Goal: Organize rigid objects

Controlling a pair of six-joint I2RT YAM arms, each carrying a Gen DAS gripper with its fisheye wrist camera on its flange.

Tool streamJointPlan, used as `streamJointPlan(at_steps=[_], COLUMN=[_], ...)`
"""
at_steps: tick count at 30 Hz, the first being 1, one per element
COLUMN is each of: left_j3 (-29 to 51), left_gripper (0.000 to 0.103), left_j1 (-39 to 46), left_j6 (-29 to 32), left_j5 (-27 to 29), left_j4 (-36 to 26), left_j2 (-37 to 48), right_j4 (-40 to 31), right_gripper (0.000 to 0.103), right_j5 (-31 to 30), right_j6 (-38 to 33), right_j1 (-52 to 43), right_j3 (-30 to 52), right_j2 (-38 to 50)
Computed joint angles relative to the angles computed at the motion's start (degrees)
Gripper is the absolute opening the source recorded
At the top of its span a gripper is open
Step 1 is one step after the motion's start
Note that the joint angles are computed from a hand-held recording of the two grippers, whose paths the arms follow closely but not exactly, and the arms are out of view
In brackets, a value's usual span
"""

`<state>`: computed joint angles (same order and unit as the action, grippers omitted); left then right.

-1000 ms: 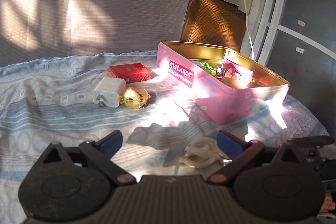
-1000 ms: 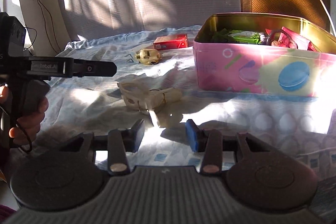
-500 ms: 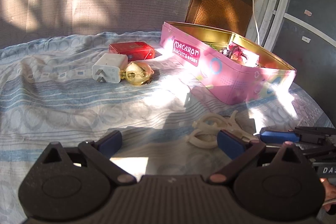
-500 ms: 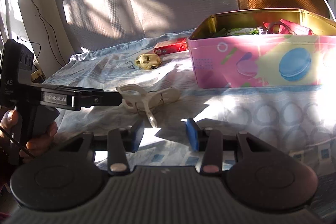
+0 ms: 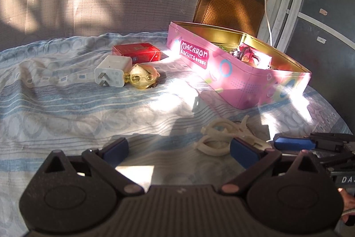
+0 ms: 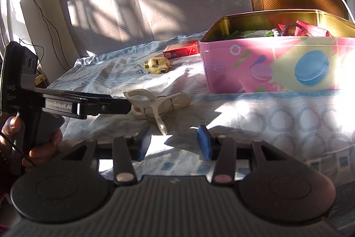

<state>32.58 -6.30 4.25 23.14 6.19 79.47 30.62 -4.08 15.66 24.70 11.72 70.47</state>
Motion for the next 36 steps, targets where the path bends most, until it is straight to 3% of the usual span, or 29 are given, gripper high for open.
streamJointPlan(at_steps=[19, 36], left_j3=[-3.0, -1.9], left_gripper=[0.098, 0.089], left_j1=[-0.8, -8.6], left_j6=[2.7, 7.3], left_j5=[1.8, -3.3], left_j4=[3.9, 4.6], left_j2=[-2.7, -1.1], right_j4=[-0.4, -0.6], right_gripper=[0.050, 0.050], right_j5=[-0.2, 0.9], right_j6=[0.2, -0.7], right_j1=[0.0, 0.6], right_j3=[0.1, 0.5], right_j2=[-0.4, 0.0])
